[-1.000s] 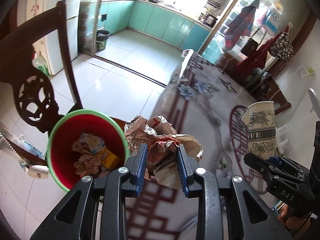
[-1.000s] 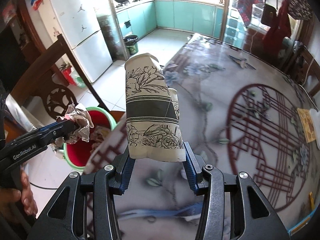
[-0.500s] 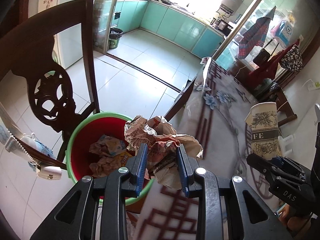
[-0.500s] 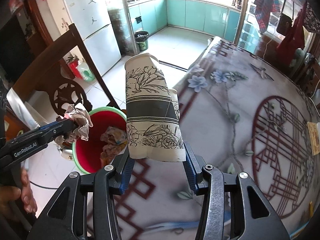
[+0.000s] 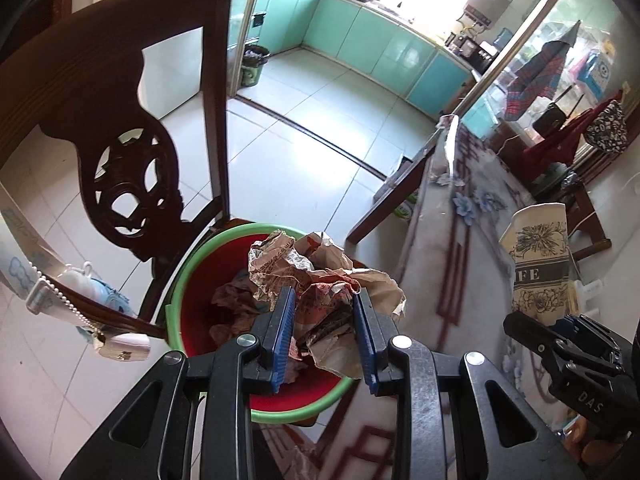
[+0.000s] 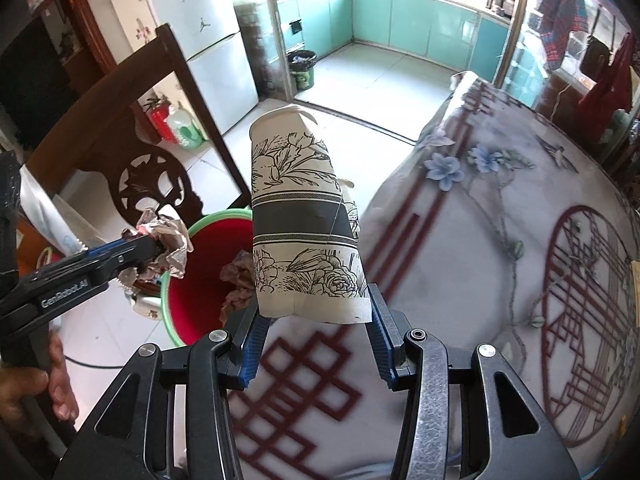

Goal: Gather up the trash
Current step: 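Carry the paper cup and crumpled paper over the red bucket with both tools, then open both tools to drop the cup and paper into the bucket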

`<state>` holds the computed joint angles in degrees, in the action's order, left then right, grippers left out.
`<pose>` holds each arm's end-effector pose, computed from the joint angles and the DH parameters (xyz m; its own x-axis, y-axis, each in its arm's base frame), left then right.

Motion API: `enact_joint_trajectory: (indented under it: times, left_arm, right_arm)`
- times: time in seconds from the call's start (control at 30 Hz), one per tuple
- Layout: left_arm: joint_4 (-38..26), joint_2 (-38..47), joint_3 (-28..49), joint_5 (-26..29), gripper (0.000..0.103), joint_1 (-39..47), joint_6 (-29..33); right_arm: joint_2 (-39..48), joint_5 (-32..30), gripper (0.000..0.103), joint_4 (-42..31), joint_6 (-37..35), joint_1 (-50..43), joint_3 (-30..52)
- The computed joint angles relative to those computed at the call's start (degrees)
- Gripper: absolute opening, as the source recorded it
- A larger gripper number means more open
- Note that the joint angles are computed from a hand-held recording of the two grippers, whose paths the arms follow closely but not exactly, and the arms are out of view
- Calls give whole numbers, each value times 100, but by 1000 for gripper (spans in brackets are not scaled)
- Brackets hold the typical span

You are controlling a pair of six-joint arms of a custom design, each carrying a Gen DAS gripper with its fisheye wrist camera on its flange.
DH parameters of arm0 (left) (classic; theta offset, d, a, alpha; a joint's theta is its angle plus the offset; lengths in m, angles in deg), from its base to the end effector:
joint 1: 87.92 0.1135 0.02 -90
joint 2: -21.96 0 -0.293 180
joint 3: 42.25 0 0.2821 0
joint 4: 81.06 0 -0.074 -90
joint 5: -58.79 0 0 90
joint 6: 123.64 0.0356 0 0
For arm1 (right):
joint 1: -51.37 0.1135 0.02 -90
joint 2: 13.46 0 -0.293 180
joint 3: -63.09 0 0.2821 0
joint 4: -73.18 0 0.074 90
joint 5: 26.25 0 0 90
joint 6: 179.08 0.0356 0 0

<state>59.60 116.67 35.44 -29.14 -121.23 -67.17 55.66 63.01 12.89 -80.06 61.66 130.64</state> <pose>0.3123 -0.2067 0.2317 -0.8924 -0.0741 -0.4452 0.0871 0.9396 -0.3311 0.2452 0.0450 0.2829 -0.8858 -0.0015 -0.4640 -0.0463 0.9953 0.0852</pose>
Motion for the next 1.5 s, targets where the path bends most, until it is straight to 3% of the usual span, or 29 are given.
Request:
enact_joint_trajectory:
  times: [0.53,1.27,1.3,1.37,1.4,1.5]
  left_arm:
    - [-147,528,-18,234,27,377,250]
    - [-235,833,108,273,30,497,353]
    - [-265,877,152,275,35,485,351]
    - [-376,985,264,248,52,458,314]
    - [-412,1010,294,212,60,440,253]
    - [-444,973,307,140,64,373,109]
  right_arm:
    - [823,-44,44,96,385,686,232]
    - [1070,11,45,197,582,868,286]
    - [1065,19,47,202,595,862,278]
    - [1041,27,74,208,600,839,257]
    - [964,64,76,229,618,834,217]
    - [720,112,77,163,599,785,154]
